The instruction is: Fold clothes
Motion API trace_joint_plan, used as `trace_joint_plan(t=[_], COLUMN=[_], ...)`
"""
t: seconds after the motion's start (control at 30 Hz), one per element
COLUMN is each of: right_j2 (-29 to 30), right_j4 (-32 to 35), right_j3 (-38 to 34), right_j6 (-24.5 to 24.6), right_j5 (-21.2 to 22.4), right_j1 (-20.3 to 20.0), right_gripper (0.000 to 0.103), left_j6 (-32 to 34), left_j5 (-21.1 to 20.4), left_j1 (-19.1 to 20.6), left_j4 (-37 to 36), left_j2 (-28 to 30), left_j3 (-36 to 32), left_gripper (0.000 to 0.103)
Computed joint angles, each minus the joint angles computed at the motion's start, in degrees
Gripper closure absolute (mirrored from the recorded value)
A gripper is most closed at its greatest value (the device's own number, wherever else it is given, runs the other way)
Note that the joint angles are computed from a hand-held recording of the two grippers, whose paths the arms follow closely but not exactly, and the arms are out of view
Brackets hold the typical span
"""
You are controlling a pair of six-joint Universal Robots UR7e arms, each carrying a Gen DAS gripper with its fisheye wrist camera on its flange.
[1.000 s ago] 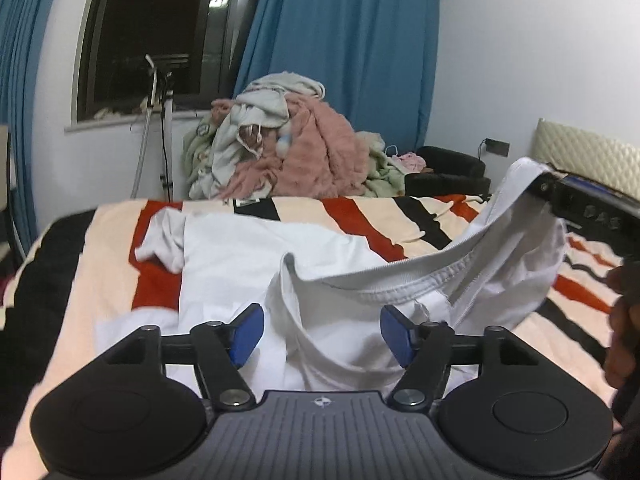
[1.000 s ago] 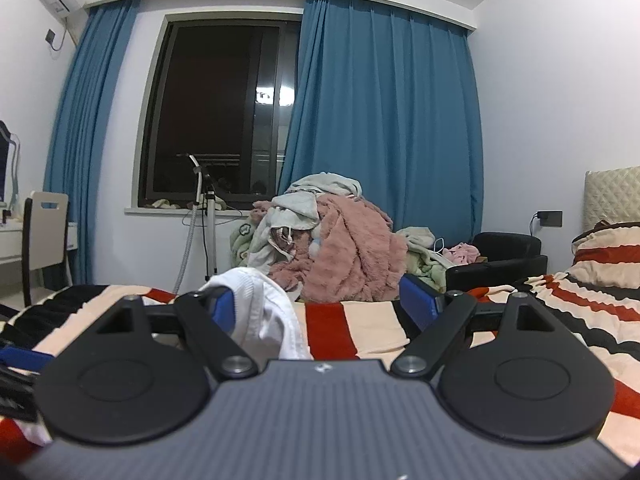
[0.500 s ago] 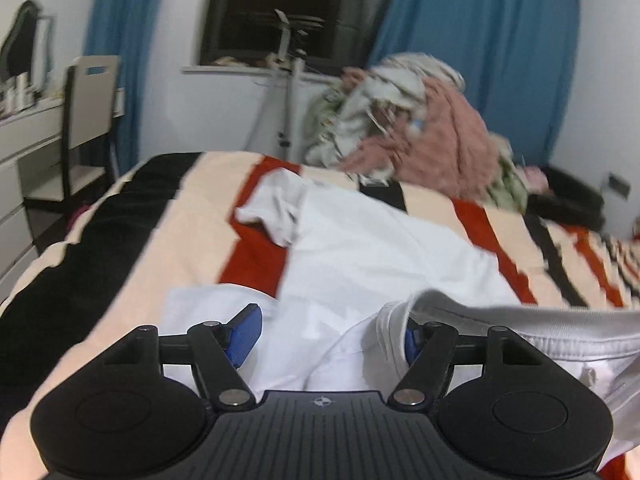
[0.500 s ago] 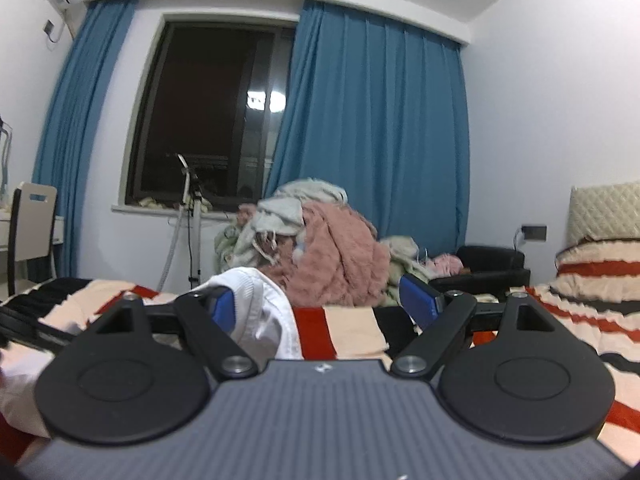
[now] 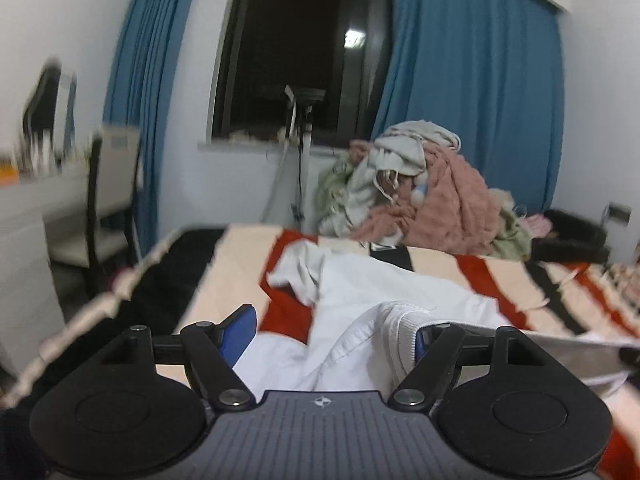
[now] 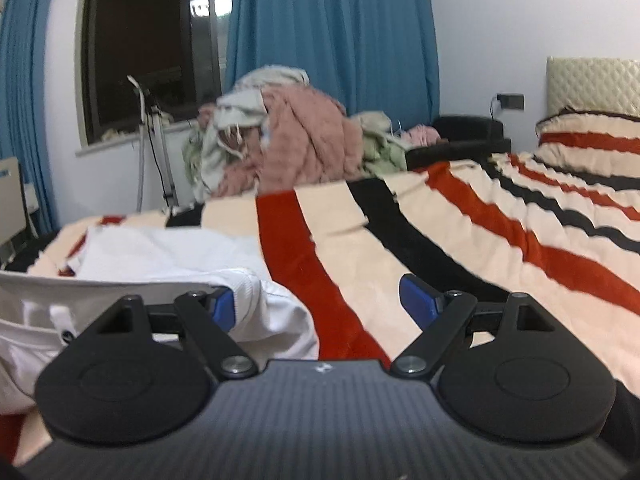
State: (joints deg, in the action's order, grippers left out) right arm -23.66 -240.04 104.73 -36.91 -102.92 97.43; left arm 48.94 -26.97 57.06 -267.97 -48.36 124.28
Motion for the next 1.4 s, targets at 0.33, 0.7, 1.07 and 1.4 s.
trace_joint_plan(t=[0.33, 0.7, 1.07, 1.4], right_j2=[-0.65, -2.93, -21.6, -31.9], right_j4=[-2.96, -14.49, -1.83, 16.05], right_j3=[3.25, 7.57, 4.38, -9.08], right_j6=[1.21, 5.21, 8.96, 4.61], right_j5=[1.34, 5.78, 8.33, 6.7], right_j1=[-0.63, 2.55, 16.34, 26.79], right_gripper=[0.02, 0.019, 0.019, 0.017], left_j6=[-9.18, 23.89, 51.63, 57.31], left_j5=[4.94, 10.25, -5.8, -11.88], left_j1=[-2.48, -16.22, -35.36, -43.63], left_j4=[1.51, -35.69, -31.61, -8.55], left_j2=[-1.26, -7.52, -21.43, -20.17], left_j3=[4.16, 1.6, -11.5, -31.21], left_gripper=[0.024, 0.022, 0.023, 0.021])
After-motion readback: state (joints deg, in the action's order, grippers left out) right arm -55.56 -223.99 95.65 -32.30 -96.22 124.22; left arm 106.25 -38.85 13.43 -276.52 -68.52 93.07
